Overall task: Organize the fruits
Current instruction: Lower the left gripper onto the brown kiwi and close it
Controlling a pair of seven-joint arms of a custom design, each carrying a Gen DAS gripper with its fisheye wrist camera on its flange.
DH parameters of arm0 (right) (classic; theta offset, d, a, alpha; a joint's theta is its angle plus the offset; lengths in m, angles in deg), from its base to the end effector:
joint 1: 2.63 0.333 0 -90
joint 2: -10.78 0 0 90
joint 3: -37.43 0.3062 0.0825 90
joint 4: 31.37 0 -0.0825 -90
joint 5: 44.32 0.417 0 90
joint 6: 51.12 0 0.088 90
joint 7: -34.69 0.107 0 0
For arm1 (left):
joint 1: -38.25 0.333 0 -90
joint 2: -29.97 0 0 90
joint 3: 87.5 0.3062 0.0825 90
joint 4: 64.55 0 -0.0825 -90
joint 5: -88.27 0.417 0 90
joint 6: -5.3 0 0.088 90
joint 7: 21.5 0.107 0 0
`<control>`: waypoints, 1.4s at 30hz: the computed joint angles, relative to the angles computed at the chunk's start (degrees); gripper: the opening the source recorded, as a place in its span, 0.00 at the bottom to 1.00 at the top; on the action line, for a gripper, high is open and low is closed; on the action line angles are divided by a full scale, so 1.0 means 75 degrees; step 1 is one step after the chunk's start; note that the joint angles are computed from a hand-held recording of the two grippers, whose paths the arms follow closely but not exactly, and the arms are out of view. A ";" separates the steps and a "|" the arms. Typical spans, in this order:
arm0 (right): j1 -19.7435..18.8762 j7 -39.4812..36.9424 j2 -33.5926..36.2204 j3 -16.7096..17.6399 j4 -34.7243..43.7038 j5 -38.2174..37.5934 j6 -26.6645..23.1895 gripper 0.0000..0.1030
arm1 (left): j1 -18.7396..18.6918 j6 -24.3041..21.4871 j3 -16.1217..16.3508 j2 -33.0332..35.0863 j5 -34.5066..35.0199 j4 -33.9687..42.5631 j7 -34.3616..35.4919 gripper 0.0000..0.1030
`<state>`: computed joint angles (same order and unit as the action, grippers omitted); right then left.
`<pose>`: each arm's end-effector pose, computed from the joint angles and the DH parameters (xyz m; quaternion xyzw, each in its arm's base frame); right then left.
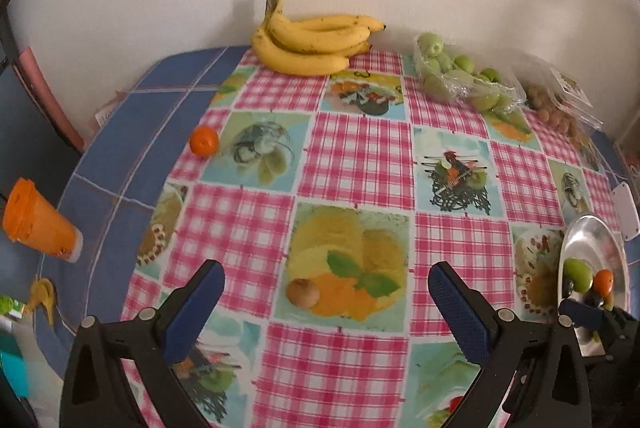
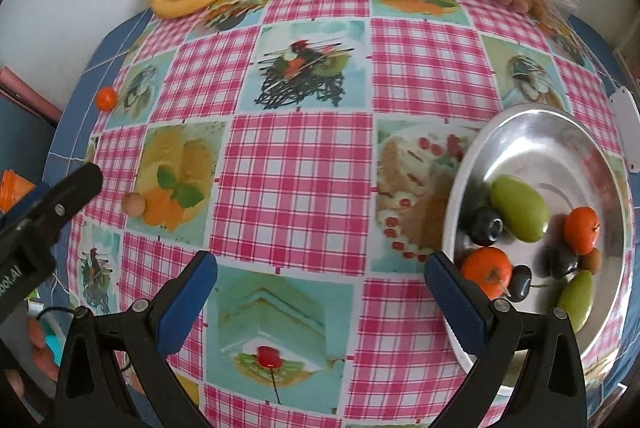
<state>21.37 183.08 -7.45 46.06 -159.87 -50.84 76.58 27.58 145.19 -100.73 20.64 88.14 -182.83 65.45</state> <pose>0.4367 0.2805 0.5053 -0.5474 0.8203 -0.0721 0.1493 0.5318 -0.2423 0.5420 -0.5448 0.7955 -0.2165 0.1532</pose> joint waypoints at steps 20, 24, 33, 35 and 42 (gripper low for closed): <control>0.0194 -0.0264 0.1194 0.0166 0.1242 -0.0447 -0.0486 1.00 | 0.0243 -0.0270 0.0522 -0.0070 -0.1396 -0.0483 0.2765 1.00; 0.0233 -0.0397 0.1420 0.0164 0.1458 -0.0476 -0.0574 1.00 | 0.0326 -0.0140 0.0575 -0.0098 -0.1704 -0.0549 0.3207 1.00; 0.0261 -0.0563 0.1580 0.0126 0.1551 -0.0376 -0.0594 1.00 | 0.0580 -0.0611 0.0697 0.0244 -0.2026 -0.0063 0.3888 1.00; 0.0257 -0.0550 0.1633 0.0123 0.1593 -0.0380 -0.0596 1.00 | 0.0647 -0.0868 0.0726 0.0347 -0.2026 0.0097 0.4011 1.00; 0.0229 -0.0543 0.1790 0.0087 0.1677 -0.0302 -0.0505 1.00 | 0.0739 -0.1304 0.0655 0.0683 -0.1873 0.0382 0.3737 0.97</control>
<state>23.09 179.01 5.98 46.71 -147.29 -53.11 72.79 33.13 135.41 -95.82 25.77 74.09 -179.96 93.48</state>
